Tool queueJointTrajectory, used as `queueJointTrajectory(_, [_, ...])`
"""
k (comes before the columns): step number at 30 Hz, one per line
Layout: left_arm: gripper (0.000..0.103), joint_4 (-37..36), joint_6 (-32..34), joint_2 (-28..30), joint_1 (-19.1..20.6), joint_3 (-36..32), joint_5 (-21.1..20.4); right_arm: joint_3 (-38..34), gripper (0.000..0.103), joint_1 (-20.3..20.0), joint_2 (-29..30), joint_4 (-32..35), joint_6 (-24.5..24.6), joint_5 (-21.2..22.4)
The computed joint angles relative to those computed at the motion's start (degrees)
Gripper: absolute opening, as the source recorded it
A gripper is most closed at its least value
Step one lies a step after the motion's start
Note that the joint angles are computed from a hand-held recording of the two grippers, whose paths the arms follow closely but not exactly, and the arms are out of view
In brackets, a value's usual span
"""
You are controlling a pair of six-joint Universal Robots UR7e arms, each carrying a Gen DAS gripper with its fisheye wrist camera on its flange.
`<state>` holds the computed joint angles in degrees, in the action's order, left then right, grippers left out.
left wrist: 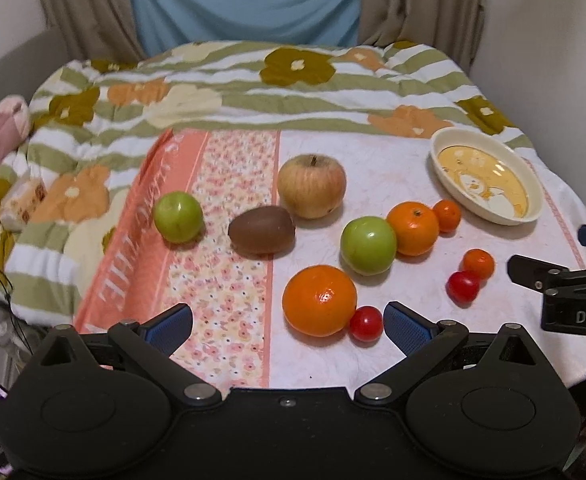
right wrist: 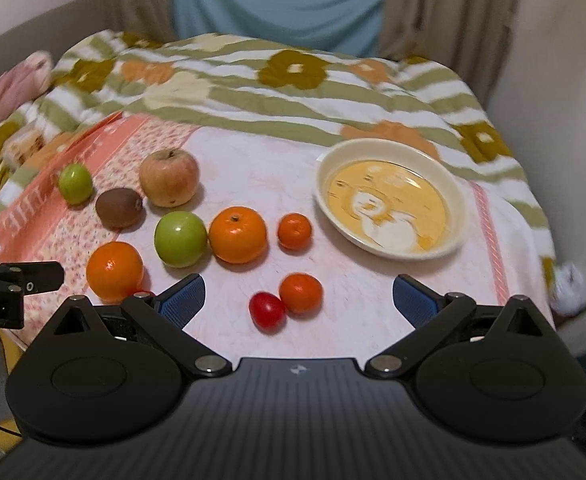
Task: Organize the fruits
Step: 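Grasp the large orange with the left tool while the right tool grasps another orange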
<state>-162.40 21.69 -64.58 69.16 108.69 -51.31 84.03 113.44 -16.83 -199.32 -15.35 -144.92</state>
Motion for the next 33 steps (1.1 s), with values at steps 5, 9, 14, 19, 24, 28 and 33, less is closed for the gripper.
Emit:
queueJointTrajectory(5, [0.101,0.1,-5.6,3.4,0.4,-1.8,1.9,-2.1,0.103,-3.4,0.8,0.2,-8.8,7.8])
queueJointTrajectory(9, [0.097,-0.4,-7.7,6.0,0.5,-2.8,3.8,-3.6,0.103,-5.9,0.9,2.0,-14.6,13.2])
queueJointTrajectory(14, [0.096,-1.6,-9.5,9.2,0.6,-4.3,5.7,-5.8,0.103,-8.2,1.1,5.2,-20.1,17.9])
queueJointTrajectory(19, [0.093,-1.3,-12.7,11.4,1.0,-6.2,6.7,-7.5,0.103,-9.8,1.1,9.1,-25.0,22.3])
queueJointTrajectory(24, [0.091,-0.8,-14.8,12.9,1.1,-7.3,7.2,-9.6,0.103,-11.0,1.5,14.0,-29.5,24.6])
queueJointTrajectory(28, [0.089,-0.4,-16.5,13.6,1.1,-7.6,7.7,-10.5,0.101,-11.6,1.6,16.8,-33.9,26.4])
queueJointTrajectory(33, [0.077,2.0,-19.5,14.1,1.6,-8.7,7.6,-12.2,0.095,-12.0,2.2,20.2,-36.4,27.0])
